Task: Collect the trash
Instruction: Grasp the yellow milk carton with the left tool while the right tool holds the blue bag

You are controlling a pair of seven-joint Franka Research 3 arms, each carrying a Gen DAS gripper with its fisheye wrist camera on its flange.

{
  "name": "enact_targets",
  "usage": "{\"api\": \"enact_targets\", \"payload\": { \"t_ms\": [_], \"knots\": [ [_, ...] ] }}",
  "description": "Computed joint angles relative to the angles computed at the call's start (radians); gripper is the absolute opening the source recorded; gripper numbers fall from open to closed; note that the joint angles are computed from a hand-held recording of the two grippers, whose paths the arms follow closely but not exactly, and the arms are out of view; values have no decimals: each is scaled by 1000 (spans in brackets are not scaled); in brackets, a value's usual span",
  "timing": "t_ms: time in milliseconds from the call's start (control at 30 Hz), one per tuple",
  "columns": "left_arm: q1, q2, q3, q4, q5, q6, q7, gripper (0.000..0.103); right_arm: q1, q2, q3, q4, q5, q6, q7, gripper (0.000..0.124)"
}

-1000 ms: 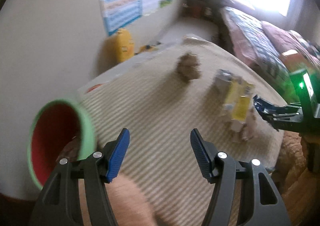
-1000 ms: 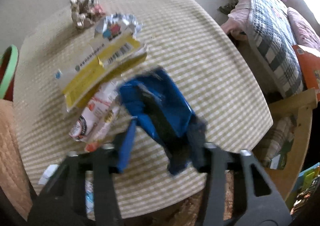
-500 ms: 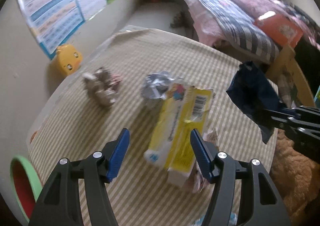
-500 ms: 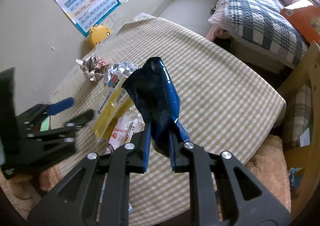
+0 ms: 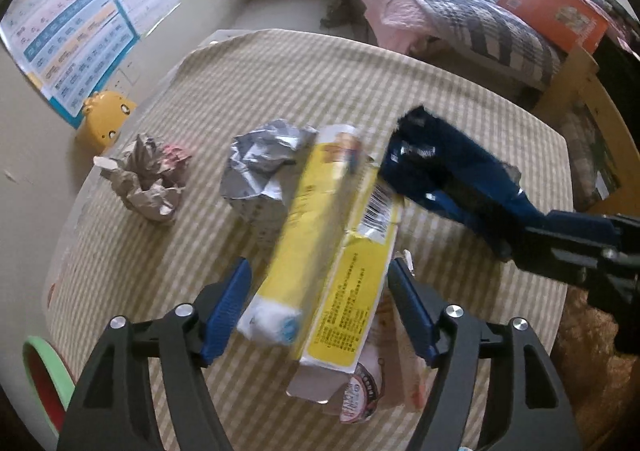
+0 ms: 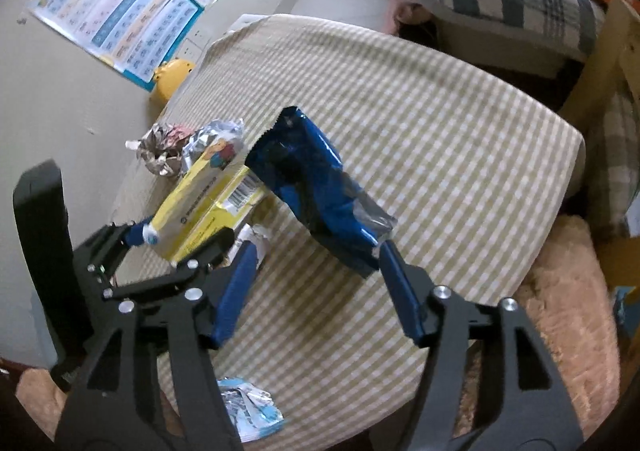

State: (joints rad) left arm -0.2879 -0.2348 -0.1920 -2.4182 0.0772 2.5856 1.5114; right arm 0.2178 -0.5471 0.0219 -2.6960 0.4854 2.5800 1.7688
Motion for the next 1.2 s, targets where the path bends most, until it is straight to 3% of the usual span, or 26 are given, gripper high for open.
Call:
{"api": "enact_targets", "payload": {
  "t_ms": [133,200,467,667,867,1033,1200],
  "knots": [
    [-11,-30,25,-28,-56,24,29,41,1,-4,-14,-7,29,9,9,66],
    [-20,-71,49,-55,-113,27,50,38,-2,-4,-16,-8,32,6,13,67],
    [-10,-301,124,-214,-196,-9,72,38,-4,31,9,19,6,8,25,72],
    [16,-350,153,-280,-190,-58,56,48,-4,69,20,38,-19,13,54,72],
    [15,-377,154,-318,-175,-31,74,54,-36,98,56,60,-111,5,118,74],
    [-2,-387,188,-312,-214,-37,92,61,-40,123,50,70,-141,15,152,75],
    [21,-370,189,-309,-218,-40,88,63,-41,159,54,92,-175,18,177,75]
  ]
}}
